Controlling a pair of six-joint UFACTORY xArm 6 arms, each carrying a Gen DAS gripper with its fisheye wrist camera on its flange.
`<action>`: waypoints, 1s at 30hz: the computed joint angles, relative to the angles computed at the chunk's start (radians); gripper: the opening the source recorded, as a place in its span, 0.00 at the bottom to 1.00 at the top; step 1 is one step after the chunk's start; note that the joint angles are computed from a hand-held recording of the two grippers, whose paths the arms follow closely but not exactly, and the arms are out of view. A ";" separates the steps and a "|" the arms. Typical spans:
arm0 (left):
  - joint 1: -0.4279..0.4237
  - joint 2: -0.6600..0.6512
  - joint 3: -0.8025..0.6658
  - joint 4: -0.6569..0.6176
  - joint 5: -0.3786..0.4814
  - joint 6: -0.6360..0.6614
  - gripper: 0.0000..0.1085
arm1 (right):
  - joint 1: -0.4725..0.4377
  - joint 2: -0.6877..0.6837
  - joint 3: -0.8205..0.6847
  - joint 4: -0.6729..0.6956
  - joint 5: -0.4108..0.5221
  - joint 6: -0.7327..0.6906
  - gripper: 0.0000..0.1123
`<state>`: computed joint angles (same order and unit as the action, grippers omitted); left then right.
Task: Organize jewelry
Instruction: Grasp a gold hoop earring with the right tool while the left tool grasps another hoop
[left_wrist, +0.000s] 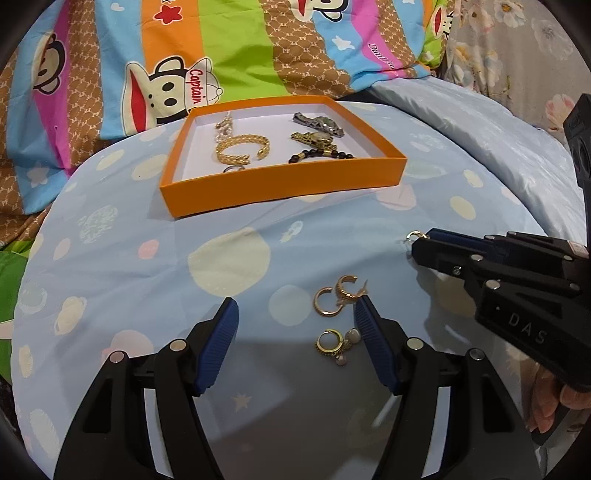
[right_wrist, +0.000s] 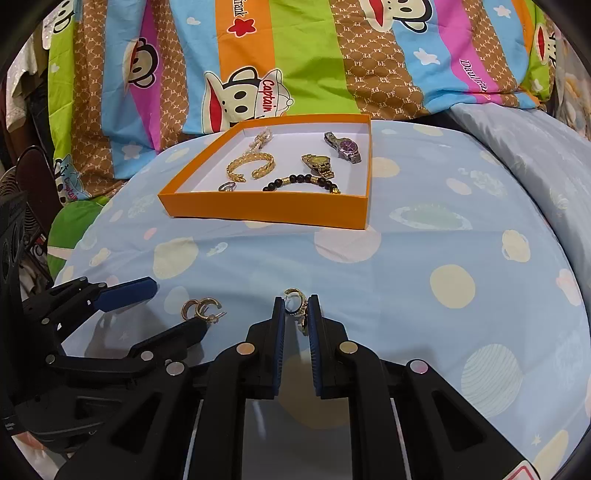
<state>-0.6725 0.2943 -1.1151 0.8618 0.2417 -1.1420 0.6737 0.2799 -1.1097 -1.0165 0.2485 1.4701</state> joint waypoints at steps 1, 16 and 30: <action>0.004 -0.005 0.007 0.000 -0.004 -0.003 0.58 | 0.000 0.000 0.001 -0.002 0.000 0.002 0.10; 0.019 0.020 -0.028 0.021 0.001 -0.025 0.35 | -0.004 0.005 0.001 0.004 -0.010 0.006 0.10; 0.037 -0.004 0.004 0.064 -0.048 -0.081 0.15 | -0.007 -0.006 0.003 -0.053 -0.018 0.060 0.10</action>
